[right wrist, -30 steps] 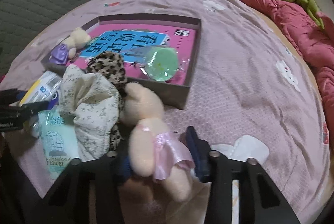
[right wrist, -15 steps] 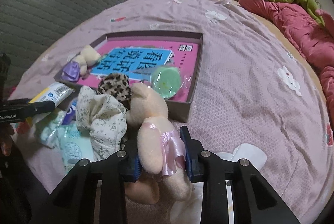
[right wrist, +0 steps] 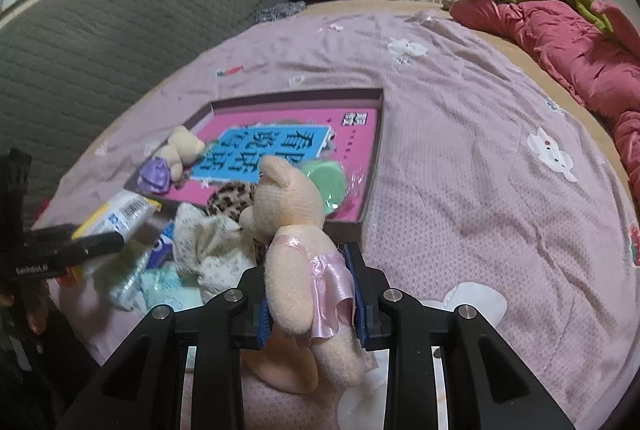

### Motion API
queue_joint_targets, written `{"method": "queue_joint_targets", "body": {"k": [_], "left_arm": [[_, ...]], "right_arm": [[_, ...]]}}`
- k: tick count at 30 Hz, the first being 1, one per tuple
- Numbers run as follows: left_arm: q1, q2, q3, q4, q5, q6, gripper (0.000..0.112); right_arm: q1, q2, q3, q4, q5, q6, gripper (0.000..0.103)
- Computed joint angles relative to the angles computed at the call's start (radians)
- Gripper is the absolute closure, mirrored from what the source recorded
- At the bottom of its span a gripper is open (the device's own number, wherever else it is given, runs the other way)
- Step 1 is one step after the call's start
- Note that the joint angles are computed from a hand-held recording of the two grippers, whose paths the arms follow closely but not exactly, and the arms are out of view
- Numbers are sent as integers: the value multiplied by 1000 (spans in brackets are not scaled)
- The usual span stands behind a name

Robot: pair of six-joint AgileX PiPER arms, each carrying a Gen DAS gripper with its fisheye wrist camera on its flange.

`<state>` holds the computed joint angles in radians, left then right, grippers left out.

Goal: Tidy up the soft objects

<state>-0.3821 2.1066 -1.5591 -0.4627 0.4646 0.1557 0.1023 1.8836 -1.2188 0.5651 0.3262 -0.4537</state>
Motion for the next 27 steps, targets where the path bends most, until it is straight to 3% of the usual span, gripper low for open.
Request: {"method": "queue_joint_targets", "body": {"k": [8,20,23,27], "left_arm": [[6,2,-3,14,-22,-11,56],[4,42,-61,7,-52,19,56],[-4,55,-88,74,-65,-21,56],[7,73,-117,36,-61,1,56]], "right_arm": [[4,6,-21,61,-9,-42,72],[-11,8,-34,310,-10,-247,72],[-7,15,-53,257,-7,-198,72],[-1,26,-77,241,-7,-170,72]]}}
